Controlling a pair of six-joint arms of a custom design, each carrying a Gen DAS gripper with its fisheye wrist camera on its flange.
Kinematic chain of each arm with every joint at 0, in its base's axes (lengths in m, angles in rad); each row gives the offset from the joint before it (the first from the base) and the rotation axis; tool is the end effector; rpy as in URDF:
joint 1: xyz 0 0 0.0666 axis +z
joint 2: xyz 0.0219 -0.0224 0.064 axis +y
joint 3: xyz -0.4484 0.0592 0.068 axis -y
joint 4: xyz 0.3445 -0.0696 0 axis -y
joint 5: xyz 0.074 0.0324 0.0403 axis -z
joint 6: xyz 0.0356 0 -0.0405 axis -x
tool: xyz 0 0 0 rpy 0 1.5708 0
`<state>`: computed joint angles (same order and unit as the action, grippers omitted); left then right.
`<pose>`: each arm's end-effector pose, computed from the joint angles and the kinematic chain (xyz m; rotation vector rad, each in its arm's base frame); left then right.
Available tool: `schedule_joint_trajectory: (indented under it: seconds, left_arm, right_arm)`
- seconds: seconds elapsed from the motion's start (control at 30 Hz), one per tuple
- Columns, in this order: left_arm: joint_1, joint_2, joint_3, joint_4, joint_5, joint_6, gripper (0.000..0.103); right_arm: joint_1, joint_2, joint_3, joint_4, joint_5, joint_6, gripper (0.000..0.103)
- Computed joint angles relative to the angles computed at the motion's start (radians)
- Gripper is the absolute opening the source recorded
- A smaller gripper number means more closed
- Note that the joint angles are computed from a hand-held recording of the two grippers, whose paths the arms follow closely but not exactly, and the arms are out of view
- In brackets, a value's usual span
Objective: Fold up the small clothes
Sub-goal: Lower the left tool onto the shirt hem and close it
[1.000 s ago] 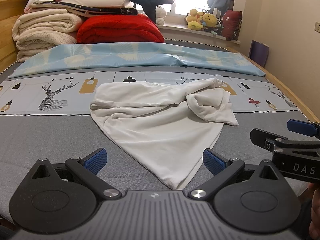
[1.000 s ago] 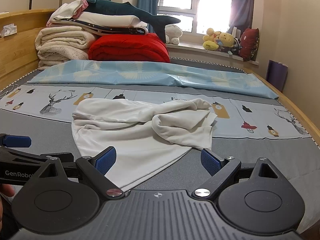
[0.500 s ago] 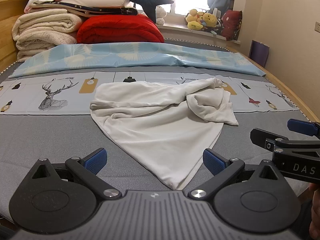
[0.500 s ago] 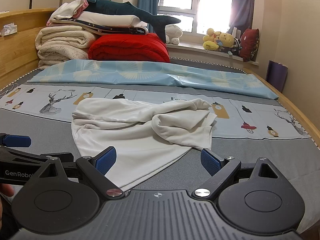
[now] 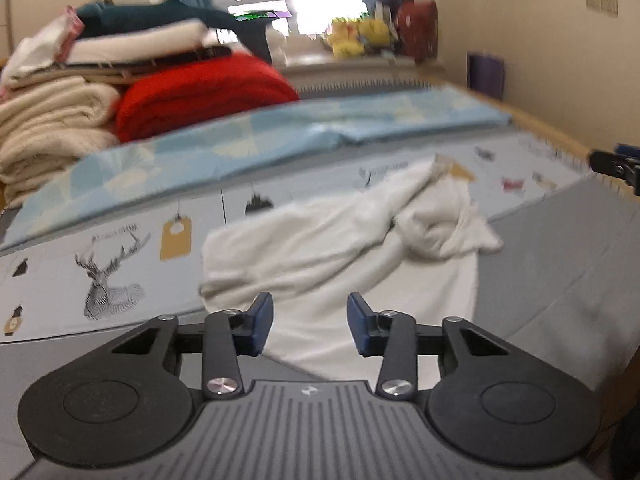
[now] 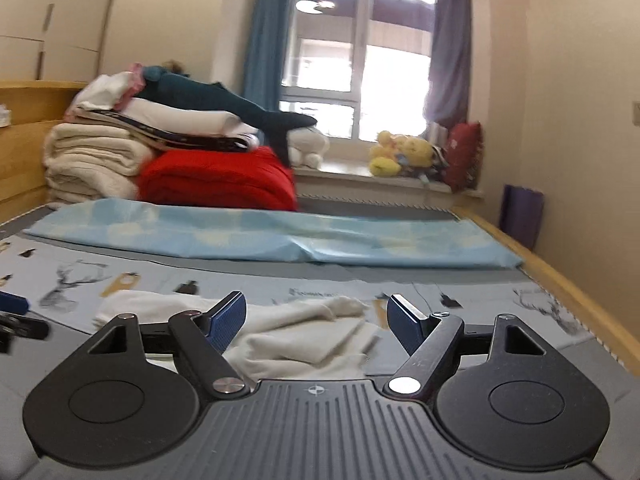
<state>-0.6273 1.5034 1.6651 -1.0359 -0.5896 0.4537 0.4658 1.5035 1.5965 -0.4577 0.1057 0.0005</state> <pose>0.3886 -0.2577 0.5584 -0.0522 2.2668 0.1657 0.4528 0.2230 0.5753 -0.3790 1.9016 0.2079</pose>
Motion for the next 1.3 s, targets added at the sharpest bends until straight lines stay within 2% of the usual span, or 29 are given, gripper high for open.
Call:
schedule_joint_trajectory:
  seconds: [0.03, 0.1, 0.13, 0.17, 0.23, 0.27, 0.4, 0.43, 0.53, 0.63, 0.73, 0.83, 0.9, 0.97, 1.0, 1.03, 1.07, 1.1, 1.13, 1.3]
  left_arm:
    - [0.014, 0.008, -0.021, -0.008, 0.02, 0.026, 0.045]
    - [0.048, 0.06, 0.02, -0.113, 0.111, 0.114, 0.043]
    - [0.062, 0.073, 0.024, -0.116, 0.153, 0.137, 0.043]
    - [0.073, 0.094, 0.04, -0.136, 0.198, 0.163, 0.043]
    - [0.074, 0.137, 0.077, -0.192, 0.204, 0.195, 0.043]
    - [0.073, 0.157, 0.095, -0.216, 0.205, 0.213, 0.044]
    - [0.083, 0.214, 0.145, -0.264, 0.258, 0.268, 0.05]
    - [0.084, 0.229, 0.16, -0.287, 0.263, 0.274, 0.052]
    - [0.088, 0.265, 0.189, -0.328, 0.294, 0.292, 0.055]
    - [0.092, 0.29, 0.207, -0.345, 0.342, 0.305, 0.066]
    - [0.092, 0.317, 0.224, -0.369, 0.385, 0.301, 0.069]
    - [0.084, 0.333, 0.235, -0.378, 0.383, 0.298, 0.074]
    - [0.079, 0.336, 0.236, -0.375, 0.375, 0.295, 0.074]
    - [0.075, 0.334, 0.23, -0.364, 0.368, 0.285, 0.069]
    - [0.072, 0.33, 0.225, -0.35, 0.369, 0.273, 0.055]
    - [0.068, 0.325, 0.22, -0.33, 0.368, 0.258, 0.037]
    - [0.064, 0.324, 0.219, -0.319, 0.367, 0.247, 0.028]
    - [0.061, 0.322, 0.216, -0.309, 0.368, 0.235, 0.015]
    - [0.061, 0.318, 0.212, -0.3, 0.375, 0.229, 0.009]
    - [0.066, 0.255, 0.149, -0.253, 0.389, 0.182, 0.006]
  right_arm:
    - [-0.012, 0.013, -0.007, -0.033, 0.002, -0.033, 0.075]
    - [-0.025, 0.063, 0.053, -0.19, 0.017, -0.048, 0.059]
    - [-0.034, 0.067, 0.071, -0.213, 0.008, -0.051, 0.057]
    - [-0.041, 0.066, 0.066, -0.193, -0.008, -0.055, 0.057]
    - [-0.043, 0.075, 0.064, -0.187, -0.012, -0.024, 0.058]
    - [-0.038, 0.065, 0.066, -0.193, 0.024, 0.043, 0.058]
    - [-0.039, 0.077, 0.07, -0.191, 0.011, 0.094, 0.059]
    - [-0.029, 0.081, 0.092, -0.211, 0.025, 0.097, 0.06]
    - [-0.032, 0.1, 0.115, -0.241, 0.002, 0.063, 0.061]
    - [-0.037, 0.102, 0.108, -0.237, -0.009, 0.052, 0.064]
    - [-0.041, 0.103, 0.104, -0.235, -0.011, 0.054, 0.064]
    - [-0.047, 0.103, 0.104, -0.238, -0.014, 0.044, 0.064]
    - [-0.047, 0.102, 0.104, -0.242, -0.01, 0.038, 0.064]
    - [-0.048, 0.1, 0.1, -0.239, -0.008, 0.035, 0.064]
    - [-0.048, 0.1, 0.1, -0.242, -0.005, 0.036, 0.064]
    - [-0.046, 0.099, 0.1, -0.244, -0.001, 0.036, 0.064]
    - [-0.046, 0.099, 0.102, -0.247, 0.003, 0.036, 0.064]
    - [-0.045, 0.098, 0.103, -0.248, 0.008, 0.036, 0.064]
    - [-0.043, 0.097, 0.102, -0.246, 0.016, 0.035, 0.064]
    - [-0.037, 0.094, 0.106, -0.257, 0.063, -0.004, 0.063]
